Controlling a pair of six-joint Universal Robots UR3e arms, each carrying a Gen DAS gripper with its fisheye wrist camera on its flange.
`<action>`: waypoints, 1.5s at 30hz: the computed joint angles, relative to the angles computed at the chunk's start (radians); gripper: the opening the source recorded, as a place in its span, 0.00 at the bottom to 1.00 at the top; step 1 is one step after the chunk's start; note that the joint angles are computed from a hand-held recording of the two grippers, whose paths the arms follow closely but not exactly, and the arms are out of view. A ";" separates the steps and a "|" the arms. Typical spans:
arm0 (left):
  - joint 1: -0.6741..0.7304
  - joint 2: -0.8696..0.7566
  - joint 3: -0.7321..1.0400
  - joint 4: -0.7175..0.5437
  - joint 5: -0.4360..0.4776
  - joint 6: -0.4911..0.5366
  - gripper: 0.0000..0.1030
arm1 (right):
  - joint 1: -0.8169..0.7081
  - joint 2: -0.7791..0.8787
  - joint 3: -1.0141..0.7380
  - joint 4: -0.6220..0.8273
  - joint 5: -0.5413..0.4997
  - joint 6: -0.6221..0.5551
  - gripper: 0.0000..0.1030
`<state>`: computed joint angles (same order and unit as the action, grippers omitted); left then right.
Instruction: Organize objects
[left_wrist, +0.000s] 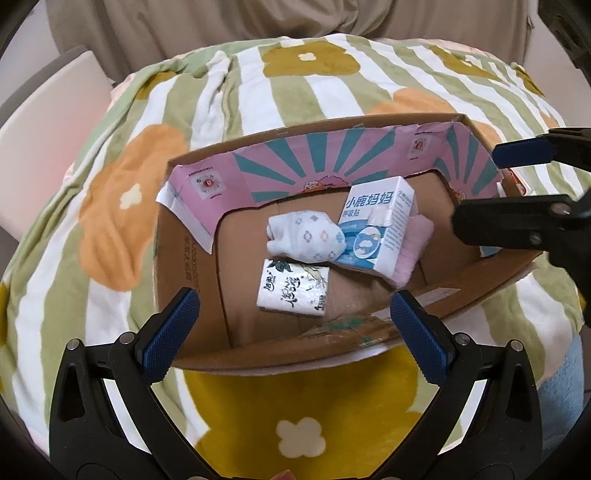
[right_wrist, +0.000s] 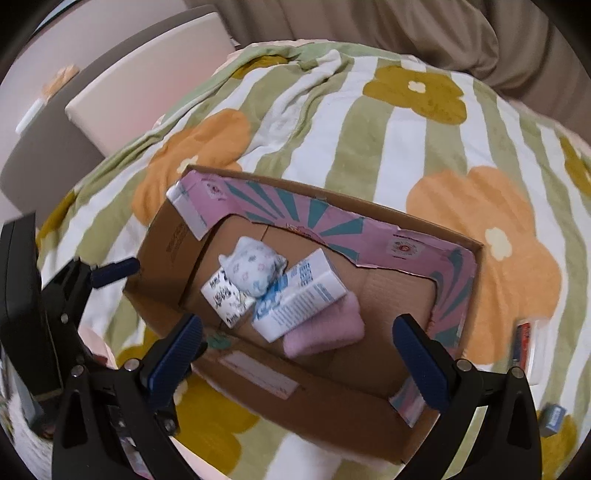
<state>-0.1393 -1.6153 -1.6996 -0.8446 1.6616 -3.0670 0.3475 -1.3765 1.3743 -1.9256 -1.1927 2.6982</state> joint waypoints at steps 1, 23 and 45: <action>-0.006 0.002 0.007 -0.007 0.003 -0.006 1.00 | -0.008 -0.019 0.009 0.006 0.000 -0.016 1.00; -0.368 -0.206 0.497 -0.129 0.090 -0.256 1.00 | -0.555 -0.367 -0.008 0.318 0.229 -0.408 1.00; -0.653 -0.904 1.389 -0.301 0.104 -0.341 1.00 | -0.979 -0.190 0.009 0.357 0.305 -0.700 1.00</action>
